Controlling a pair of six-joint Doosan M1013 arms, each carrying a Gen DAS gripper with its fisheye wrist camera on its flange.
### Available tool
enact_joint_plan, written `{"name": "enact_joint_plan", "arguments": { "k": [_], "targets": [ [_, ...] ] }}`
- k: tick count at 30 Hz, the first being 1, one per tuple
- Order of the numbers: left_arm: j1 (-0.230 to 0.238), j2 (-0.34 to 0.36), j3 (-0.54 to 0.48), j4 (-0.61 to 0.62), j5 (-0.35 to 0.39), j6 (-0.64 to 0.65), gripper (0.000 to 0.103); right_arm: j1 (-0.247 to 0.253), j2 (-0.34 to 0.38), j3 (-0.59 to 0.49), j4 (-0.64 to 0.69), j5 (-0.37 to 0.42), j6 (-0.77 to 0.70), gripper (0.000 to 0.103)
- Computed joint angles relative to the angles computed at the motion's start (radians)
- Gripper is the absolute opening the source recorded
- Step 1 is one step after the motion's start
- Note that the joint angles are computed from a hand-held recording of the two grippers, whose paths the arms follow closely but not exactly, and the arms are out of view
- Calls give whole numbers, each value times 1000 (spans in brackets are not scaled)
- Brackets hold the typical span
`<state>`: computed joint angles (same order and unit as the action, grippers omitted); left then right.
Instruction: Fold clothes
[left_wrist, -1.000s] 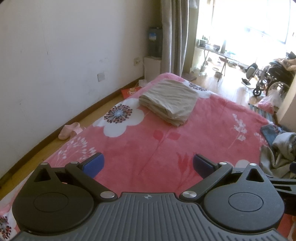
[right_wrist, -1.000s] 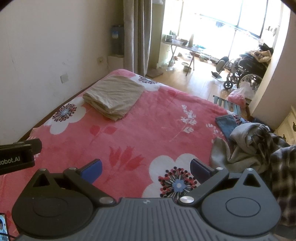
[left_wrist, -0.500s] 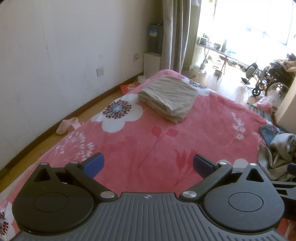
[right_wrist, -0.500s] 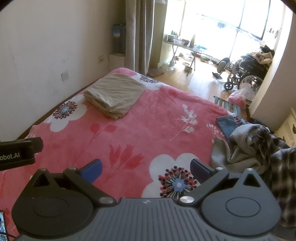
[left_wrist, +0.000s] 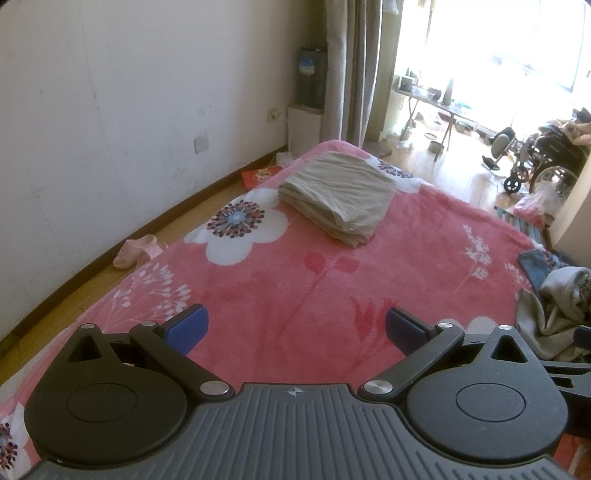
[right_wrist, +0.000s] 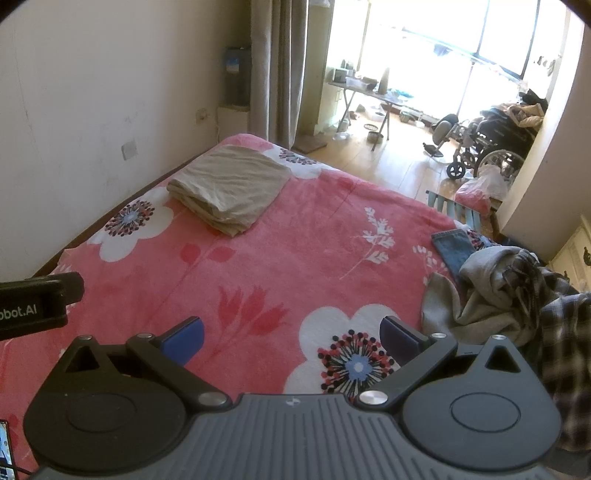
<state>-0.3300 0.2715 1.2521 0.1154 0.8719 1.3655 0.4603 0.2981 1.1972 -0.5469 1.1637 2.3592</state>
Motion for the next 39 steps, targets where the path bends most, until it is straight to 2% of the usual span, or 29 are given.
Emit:
{"name": "enact_joint_plan", "arguments": {
  "k": [39],
  "targets": [
    [2, 0, -4, 25, 5, -7, 103, 8, 4, -4, -2, -1, -3, 103]
  ]
}}
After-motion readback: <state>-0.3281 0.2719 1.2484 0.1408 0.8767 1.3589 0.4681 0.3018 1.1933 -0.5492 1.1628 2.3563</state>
